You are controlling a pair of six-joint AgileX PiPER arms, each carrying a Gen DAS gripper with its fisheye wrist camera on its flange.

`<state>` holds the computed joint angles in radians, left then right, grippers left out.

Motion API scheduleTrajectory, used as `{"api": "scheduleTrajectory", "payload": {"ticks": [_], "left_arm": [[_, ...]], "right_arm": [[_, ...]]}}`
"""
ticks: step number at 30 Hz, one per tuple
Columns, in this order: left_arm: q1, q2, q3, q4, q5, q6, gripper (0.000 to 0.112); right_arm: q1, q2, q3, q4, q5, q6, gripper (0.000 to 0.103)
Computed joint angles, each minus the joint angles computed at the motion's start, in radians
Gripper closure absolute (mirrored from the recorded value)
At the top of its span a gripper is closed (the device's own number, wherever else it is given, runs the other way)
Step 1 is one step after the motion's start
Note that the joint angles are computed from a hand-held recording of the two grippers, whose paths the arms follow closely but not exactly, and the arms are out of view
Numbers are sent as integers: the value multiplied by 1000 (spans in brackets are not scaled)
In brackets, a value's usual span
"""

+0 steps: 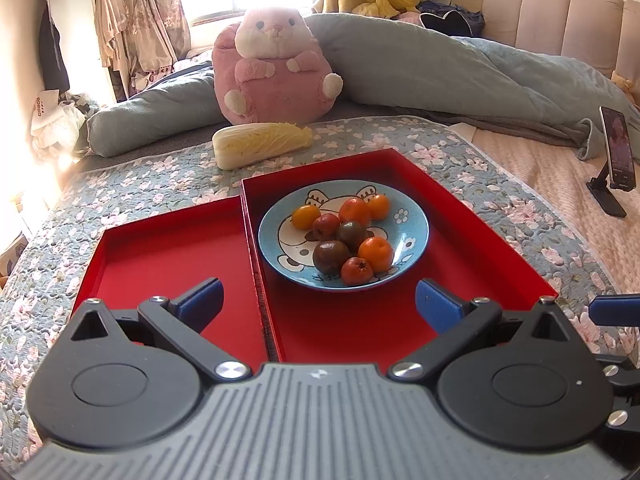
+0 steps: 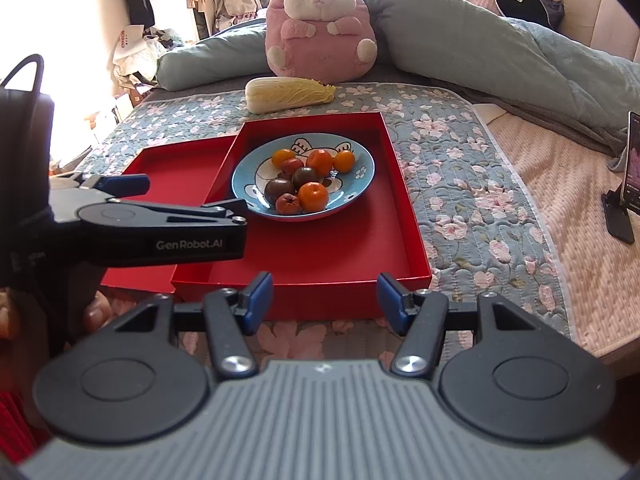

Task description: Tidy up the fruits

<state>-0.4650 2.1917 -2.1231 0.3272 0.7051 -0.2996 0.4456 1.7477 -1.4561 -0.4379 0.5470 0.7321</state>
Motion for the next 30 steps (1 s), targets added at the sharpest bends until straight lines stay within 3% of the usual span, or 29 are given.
{"api": "scheduleTrajectory", "payload": {"ticks": [30], "left_arm": [[-8,-7,23,48,-13,-33,10]], "right_arm": [[2,2,-2,-3,2,1,43]]}}
